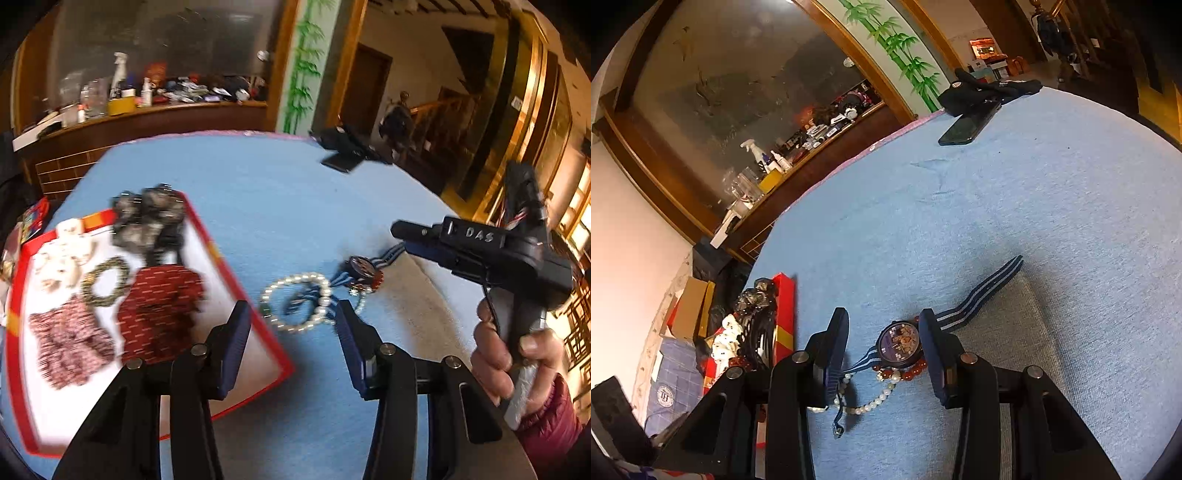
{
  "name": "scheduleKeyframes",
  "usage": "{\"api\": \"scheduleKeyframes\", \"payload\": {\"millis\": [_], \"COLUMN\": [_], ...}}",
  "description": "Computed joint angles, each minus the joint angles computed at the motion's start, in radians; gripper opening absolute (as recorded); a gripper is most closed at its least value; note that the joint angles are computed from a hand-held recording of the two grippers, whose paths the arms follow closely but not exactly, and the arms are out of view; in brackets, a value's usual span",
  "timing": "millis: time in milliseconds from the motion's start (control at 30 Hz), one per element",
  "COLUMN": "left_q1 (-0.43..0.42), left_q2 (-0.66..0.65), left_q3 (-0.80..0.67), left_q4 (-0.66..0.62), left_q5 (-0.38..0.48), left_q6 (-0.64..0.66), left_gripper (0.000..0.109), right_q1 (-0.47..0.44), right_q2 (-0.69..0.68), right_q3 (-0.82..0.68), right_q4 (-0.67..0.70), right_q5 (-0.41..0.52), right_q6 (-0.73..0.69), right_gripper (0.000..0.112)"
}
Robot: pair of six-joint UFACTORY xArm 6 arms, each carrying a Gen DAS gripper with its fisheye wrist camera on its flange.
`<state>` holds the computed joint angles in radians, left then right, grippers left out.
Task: Organize jewelry
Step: 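Move the right tool to the striped-strap watch while the left tool grasps the pearl bracelet, then grasp the watch face with the right tool while the left tool lifts the pearl bracelet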
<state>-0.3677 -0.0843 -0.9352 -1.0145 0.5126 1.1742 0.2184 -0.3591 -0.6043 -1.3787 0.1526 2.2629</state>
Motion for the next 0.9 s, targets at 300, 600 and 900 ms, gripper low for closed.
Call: {"api": "scheduleKeyframes", "payload": {"millis": [300, 600, 900], "left_q1": [-0.099, -0.143, -0.109], "left_q2": [0.131, 0.262, 0.300], "left_q3": [-0.077, -0.165, -0.241], "left_q4": [0.142, 0.376, 0.141], "left_q5": [-0.051, -0.090, -0.026], "left_q6": [-0.133, -0.382, -0.252], "left_gripper": [0.024, 0.016, 0.010], "right_q1": [-0.023, -0.028, -0.035], "right_q2": [0.004, 0.012, 0.035], "right_q3": [-0.020, -0.039, -0.045], "right_q4": [-0.175, -0.262, -0.200], "right_q5": [-0.060, -0.082, -0.095], "right_q6": [0.171, 0.253, 0.189], "right_gripper": [0.043, 0.043, 0.043]}}
